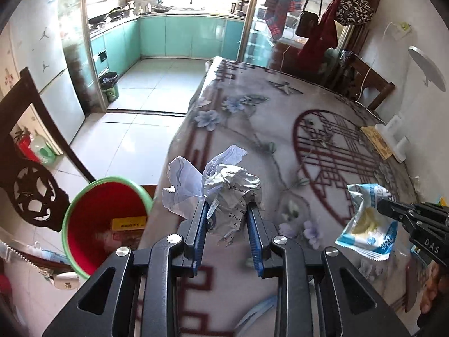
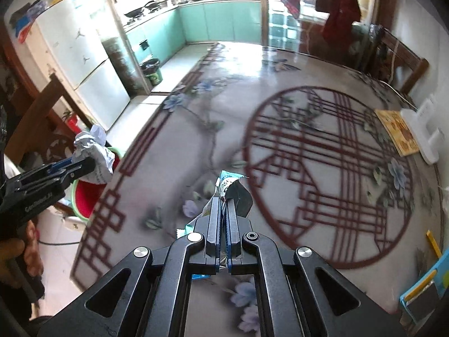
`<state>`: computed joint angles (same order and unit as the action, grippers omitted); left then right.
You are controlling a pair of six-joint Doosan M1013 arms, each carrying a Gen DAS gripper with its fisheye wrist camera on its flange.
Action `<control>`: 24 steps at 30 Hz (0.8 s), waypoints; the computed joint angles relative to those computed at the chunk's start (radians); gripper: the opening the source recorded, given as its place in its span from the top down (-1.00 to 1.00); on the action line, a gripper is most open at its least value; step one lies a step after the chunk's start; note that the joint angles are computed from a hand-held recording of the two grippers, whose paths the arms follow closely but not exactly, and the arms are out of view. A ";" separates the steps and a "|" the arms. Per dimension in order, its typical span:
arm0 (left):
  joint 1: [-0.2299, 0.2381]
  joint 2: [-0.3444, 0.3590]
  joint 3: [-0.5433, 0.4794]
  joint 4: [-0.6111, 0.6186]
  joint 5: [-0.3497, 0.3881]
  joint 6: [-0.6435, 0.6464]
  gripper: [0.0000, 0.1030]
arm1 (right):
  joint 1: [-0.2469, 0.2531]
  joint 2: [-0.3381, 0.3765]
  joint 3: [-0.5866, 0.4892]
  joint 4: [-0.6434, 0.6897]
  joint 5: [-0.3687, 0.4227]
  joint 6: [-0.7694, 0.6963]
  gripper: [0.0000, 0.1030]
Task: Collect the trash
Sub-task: 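Carry the foil ball and blue wrapper over the red bucket and release both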
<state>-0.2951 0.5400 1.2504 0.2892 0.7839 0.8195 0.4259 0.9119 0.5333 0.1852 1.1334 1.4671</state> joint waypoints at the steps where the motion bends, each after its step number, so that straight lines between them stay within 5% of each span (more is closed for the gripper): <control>1: 0.002 -0.004 0.005 0.001 -0.001 0.000 0.51 | 0.005 0.006 -0.011 -0.001 0.006 0.000 0.95; 24: 0.098 -0.067 0.103 -0.011 -0.063 0.041 0.50 | 0.087 0.158 -0.322 -0.051 0.159 0.042 0.95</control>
